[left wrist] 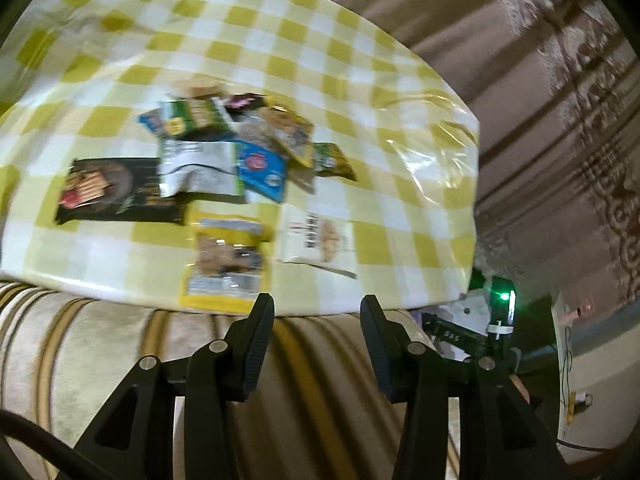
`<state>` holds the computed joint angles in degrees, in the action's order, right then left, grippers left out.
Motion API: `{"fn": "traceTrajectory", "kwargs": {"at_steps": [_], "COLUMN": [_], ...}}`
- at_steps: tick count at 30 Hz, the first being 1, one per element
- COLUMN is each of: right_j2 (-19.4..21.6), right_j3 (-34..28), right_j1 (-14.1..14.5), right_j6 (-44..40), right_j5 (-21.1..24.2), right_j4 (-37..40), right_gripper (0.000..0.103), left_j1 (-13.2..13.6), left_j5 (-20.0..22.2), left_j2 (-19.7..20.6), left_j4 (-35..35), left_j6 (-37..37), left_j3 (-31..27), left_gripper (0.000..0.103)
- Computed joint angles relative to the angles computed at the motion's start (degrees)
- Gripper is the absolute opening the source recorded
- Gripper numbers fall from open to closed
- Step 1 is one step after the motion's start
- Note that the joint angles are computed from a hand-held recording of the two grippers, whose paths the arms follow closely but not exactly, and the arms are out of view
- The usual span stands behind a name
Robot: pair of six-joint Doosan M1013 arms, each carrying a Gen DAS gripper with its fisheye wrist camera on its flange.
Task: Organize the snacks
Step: 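Move both grippers back over the remaining snacks on the table, then grasp the yellow-bordered clear packet with the left gripper while the right grasps the white macadamia packet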
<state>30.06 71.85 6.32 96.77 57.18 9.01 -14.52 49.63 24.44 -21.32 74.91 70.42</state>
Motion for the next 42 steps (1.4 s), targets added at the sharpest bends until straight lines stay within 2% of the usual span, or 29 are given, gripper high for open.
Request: {"fn": "traceTrajectory", "kwargs": {"at_steps": [5,6,8,11,16,19,24,30,34,42], "right_j2": [0.4,0.3,-0.3,-2.2,-5.2,-5.6,-3.9,-1.7,-0.9,0.2], "right_j3": [-1.0,-1.1,-1.0,0.7,2.6,1.1,-2.5,-5.7,-6.5,-7.6], "right_j1": [0.3,0.5,1.1,0.9,1.2,1.9,4.7,7.2,8.6,9.9], "right_j6": [1.5,1.6,3.7,4.0,4.8,3.0,-2.6,-9.5,-13.2,-18.1], "right_j5": [1.1,1.3,2.4,1.9,0.7,-0.2,-1.6,-1.3,-2.0,-0.9], "right_j4": [-1.1,-1.2,-4.6,-4.0,-4.7,-4.7,-4.1,-2.3,-3.6,-5.3], "right_gripper": [0.037,0.042,0.062,0.071,0.072,0.075,0.084,0.084,0.085,0.088], "left_j1": [0.8,0.9,1.0,1.2,1.2,1.1,0.7,0.1,-0.3,-2.2], "left_j5": [-0.5,-0.5,-0.3,0.3,3.5,5.9,9.8,14.3,17.5,24.0], "left_j2": [-0.4,-0.5,-0.4,-0.2,1.0,2.2,4.5,7.7,9.9,14.1], "left_j4": [0.2,0.2,0.0,0.1,3.1,5.5,8.8,11.8,13.6,20.0], "left_j6": [-2.1,-2.2,-2.3,-2.7,-5.0,-6.1,-6.0,-5.5,-5.7,-5.3], "left_j3": [1.1,1.2,1.2,1.1,-0.7,-2.4,-5.6,-10.2,-13.4,-19.5], "left_gripper": [0.054,0.054,0.057,0.059,0.061,0.063,0.065,0.067,0.069,0.070]}}
